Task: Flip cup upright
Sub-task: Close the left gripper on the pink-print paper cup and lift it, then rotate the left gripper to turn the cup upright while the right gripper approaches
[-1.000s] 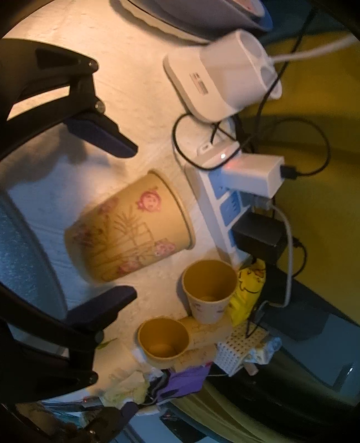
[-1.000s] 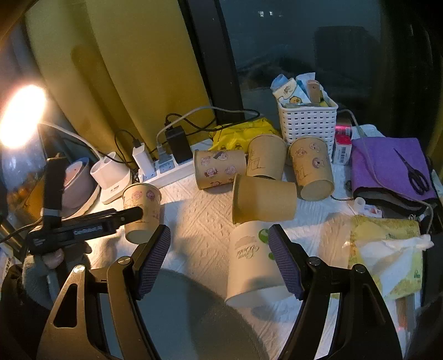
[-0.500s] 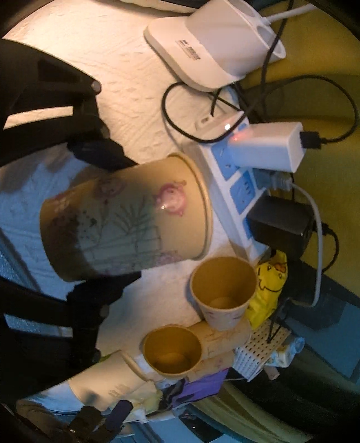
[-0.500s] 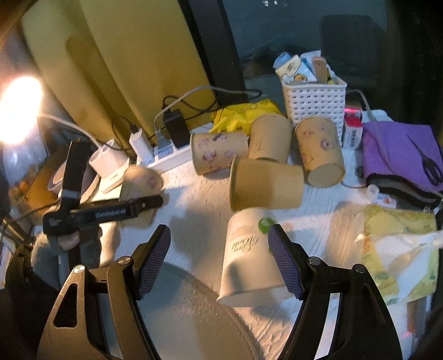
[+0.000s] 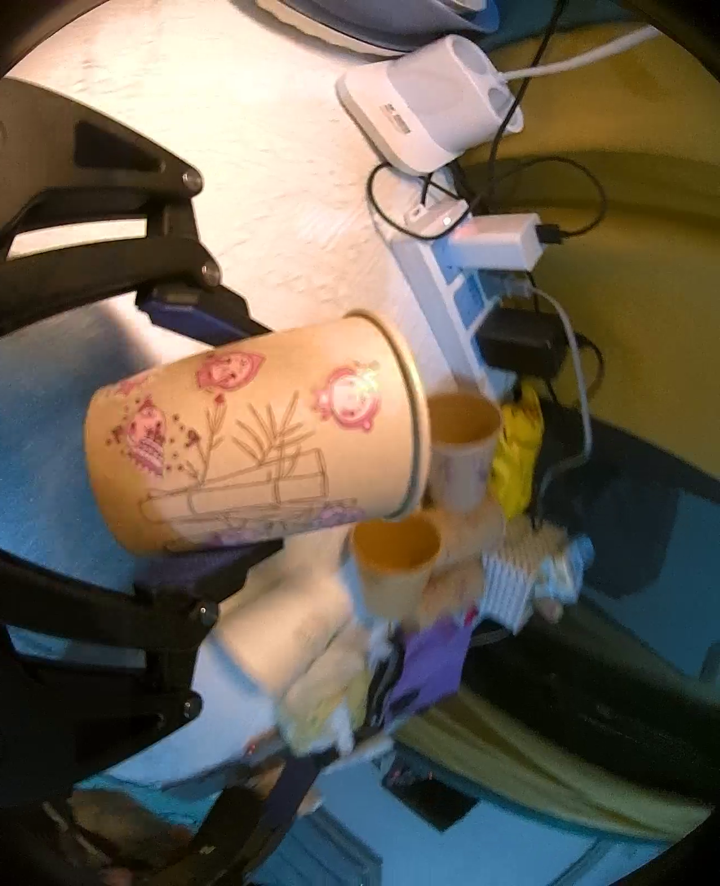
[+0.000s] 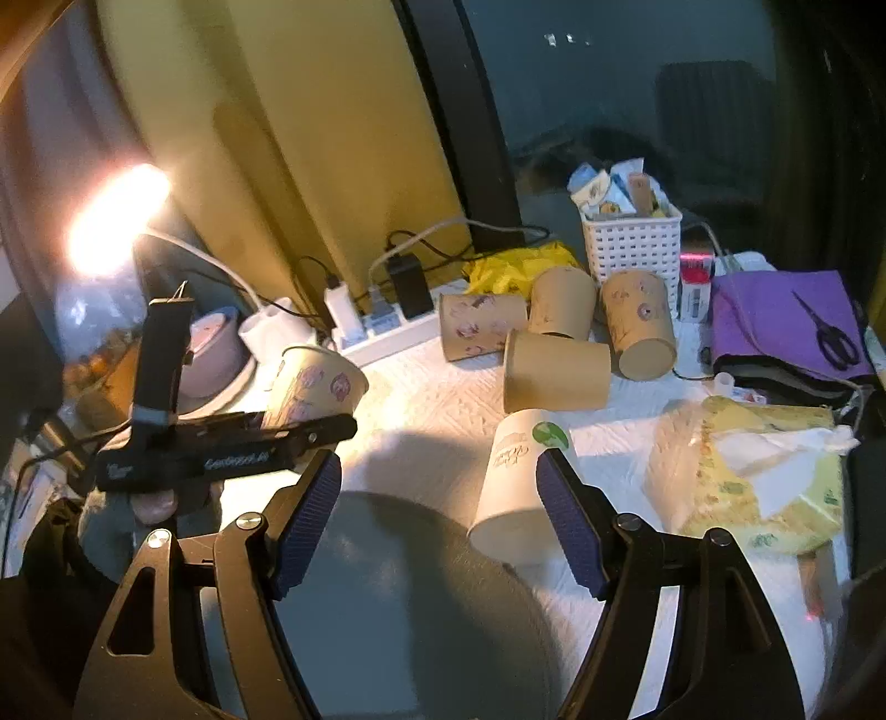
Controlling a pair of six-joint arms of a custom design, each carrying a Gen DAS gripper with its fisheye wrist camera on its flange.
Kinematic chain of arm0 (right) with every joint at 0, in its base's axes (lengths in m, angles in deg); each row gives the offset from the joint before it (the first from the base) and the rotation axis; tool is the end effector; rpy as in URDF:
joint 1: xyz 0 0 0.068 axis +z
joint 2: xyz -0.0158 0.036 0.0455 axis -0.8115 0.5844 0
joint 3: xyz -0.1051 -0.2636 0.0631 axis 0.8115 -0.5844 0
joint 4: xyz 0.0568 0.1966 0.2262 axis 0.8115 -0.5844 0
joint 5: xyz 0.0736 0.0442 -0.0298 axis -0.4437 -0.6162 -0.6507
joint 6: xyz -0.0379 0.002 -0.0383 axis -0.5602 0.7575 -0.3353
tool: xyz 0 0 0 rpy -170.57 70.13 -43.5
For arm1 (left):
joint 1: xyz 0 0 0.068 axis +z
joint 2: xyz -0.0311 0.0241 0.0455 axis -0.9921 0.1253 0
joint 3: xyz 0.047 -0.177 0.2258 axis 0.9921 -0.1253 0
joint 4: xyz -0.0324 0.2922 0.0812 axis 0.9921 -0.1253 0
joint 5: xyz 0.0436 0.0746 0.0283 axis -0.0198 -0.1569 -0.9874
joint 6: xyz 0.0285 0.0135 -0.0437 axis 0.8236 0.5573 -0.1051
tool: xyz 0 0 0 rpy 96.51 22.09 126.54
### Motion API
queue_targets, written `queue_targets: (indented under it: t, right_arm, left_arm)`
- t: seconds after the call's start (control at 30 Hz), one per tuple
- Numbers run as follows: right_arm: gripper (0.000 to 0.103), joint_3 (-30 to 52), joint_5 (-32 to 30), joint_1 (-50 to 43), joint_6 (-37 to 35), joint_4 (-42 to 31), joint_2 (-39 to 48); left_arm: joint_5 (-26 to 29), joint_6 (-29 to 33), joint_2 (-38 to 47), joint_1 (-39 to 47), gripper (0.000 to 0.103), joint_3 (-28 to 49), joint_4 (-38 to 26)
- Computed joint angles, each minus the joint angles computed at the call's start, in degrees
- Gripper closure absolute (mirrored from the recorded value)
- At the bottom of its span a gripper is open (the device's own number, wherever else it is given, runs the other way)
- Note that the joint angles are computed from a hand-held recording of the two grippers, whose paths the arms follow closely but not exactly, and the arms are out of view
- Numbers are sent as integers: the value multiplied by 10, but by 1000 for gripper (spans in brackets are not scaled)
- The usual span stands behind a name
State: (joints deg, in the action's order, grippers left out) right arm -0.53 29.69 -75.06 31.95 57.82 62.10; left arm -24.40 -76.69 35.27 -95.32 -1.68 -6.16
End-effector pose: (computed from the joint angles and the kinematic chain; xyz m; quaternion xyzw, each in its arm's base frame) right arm 0.2846 -0.0869 0.2353 -0.0657 0.9119 0.1664 0.3694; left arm 0.3428 -0.0910 0.2048 0.1511 0.9156 -0.2350 0.2893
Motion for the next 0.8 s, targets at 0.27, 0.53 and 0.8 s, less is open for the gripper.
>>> queue_targets:
  t: [0.27, 0.53, 0.8]
  right_arm:
    - [27, -33, -48, -27, -32, -79, -80]
    - [27, -76, -97, -40, -65, -190, -175]
    - [27, -102, -165, -48, -103, -332, -267]
  left_arm:
    - [92, 31, -206, 37, 39, -149, -6]
    - [113, 75, -455, 68, 39, -277, -81]
    - [185, 117, -682, 127, 39, -350, -213]
